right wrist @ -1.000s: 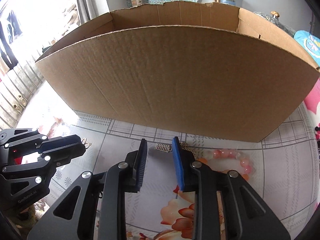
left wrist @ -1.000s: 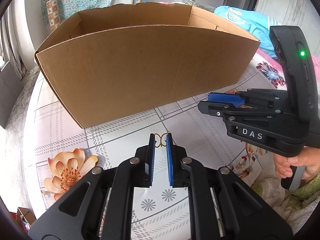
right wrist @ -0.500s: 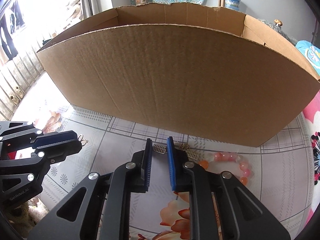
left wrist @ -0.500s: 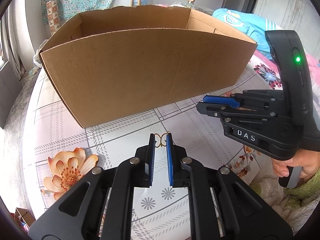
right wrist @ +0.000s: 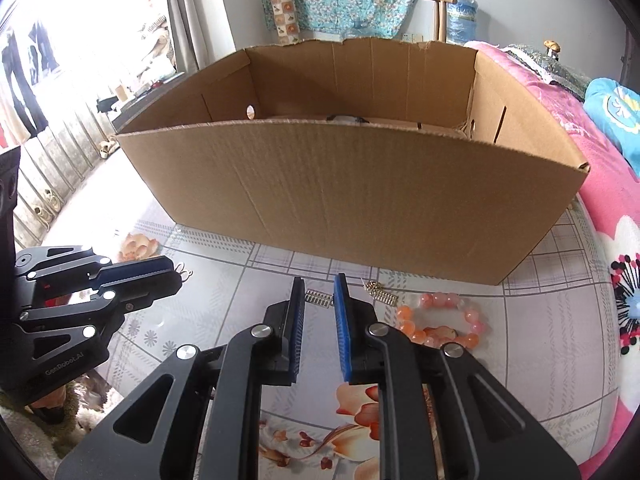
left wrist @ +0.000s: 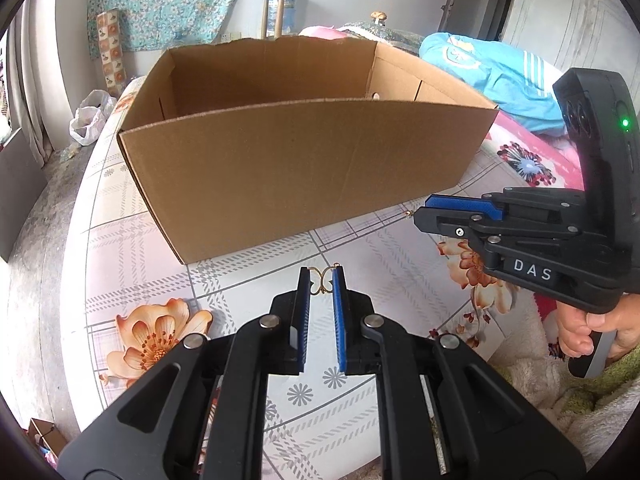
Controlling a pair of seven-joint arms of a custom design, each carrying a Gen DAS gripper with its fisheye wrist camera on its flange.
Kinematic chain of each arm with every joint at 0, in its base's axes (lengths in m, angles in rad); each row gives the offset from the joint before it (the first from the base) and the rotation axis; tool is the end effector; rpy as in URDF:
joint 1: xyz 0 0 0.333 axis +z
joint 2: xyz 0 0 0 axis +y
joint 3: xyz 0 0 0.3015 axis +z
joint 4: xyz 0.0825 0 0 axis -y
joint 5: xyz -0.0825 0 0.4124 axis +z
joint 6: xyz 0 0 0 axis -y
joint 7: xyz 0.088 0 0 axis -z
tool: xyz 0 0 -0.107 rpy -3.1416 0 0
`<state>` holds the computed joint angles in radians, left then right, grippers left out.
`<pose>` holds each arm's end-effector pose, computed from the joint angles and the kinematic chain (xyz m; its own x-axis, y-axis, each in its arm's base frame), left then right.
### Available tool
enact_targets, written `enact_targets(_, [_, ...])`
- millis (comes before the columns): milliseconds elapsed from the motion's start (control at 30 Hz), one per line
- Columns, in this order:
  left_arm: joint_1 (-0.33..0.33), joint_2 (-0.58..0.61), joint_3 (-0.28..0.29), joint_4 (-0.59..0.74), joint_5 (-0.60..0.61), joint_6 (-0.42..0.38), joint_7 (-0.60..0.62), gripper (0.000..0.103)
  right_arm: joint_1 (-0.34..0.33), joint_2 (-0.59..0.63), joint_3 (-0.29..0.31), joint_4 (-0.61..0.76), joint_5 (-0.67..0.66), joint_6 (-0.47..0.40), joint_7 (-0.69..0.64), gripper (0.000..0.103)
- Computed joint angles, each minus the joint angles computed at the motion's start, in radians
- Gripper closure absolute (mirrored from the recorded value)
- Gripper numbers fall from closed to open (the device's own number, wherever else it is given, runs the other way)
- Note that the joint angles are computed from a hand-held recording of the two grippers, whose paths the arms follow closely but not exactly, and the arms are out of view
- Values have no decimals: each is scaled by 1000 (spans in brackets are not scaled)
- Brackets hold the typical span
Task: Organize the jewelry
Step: 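Carry the butterfly charm over the box and open the left tool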
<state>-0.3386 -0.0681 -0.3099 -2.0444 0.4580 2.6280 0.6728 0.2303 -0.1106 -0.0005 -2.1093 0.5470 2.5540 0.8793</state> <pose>0.4759 -0.3783 0.5163 -0.1334 -0.9815 0.1372 -0.7583 0.0120 -0.6518 0.5747 0.1270 0.4993 0.5472 -0.8312 -0.0988 -0.6855 -0.3772 -0.6228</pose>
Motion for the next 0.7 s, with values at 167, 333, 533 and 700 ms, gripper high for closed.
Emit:
enact_targets(167, [8, -52, -7, -5, 35, 45, -6, 93, 9, -55, -27, 15, 108, -57, -75, 88])
enact_targets(333, [30, -51, -12, 42, 59, 112, 35, 93, 16, -55, -49, 91, 201, -80, -160, 88])
enact_targets(533, [26, 93, 12, 232, 32, 61, 160, 93, -25, 88, -35, 294, 195, -160, -140, 88])
enact_targets(700, [6, 250, 44, 421, -121, -24, 324, 93, -78, 284, 2, 538, 83, -290, -35, 88])
